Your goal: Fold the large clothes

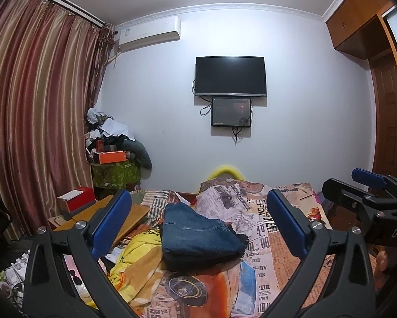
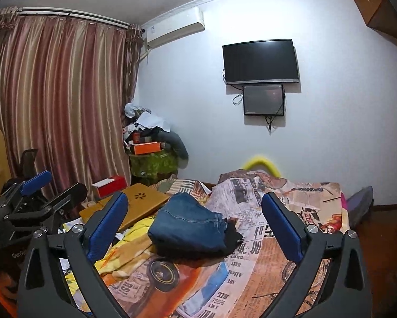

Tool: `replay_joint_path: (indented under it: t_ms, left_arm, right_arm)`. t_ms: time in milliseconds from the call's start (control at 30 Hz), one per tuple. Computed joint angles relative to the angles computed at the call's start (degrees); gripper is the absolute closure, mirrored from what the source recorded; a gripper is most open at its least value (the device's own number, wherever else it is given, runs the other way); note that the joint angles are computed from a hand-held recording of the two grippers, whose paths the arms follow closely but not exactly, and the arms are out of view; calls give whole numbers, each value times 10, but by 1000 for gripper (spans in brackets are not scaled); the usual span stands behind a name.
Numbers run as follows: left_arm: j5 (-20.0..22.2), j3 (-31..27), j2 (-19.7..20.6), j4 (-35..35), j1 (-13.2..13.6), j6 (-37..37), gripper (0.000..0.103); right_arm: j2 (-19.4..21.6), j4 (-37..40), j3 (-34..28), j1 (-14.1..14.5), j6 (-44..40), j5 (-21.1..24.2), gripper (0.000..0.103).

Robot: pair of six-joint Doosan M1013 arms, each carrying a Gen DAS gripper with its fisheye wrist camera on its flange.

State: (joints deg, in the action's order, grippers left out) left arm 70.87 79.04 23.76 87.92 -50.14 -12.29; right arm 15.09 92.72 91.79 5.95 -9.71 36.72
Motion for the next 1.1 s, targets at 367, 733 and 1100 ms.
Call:
replay_joint_path:
  t_ms: [367,733,1100]
  left_arm:
    - [-18,6,-1,-7,5,-5,1]
    - [-20,3,0,-15,7,-3,1]
    - [-40,11,-7,-19,8,-17,1]
  right_arm:
    - [1,-33,-5,-1,31,-3,3]
    - [0,-41,-6,1,38,-7,3]
    - [-3,-51,-5,2,46,-15,3]
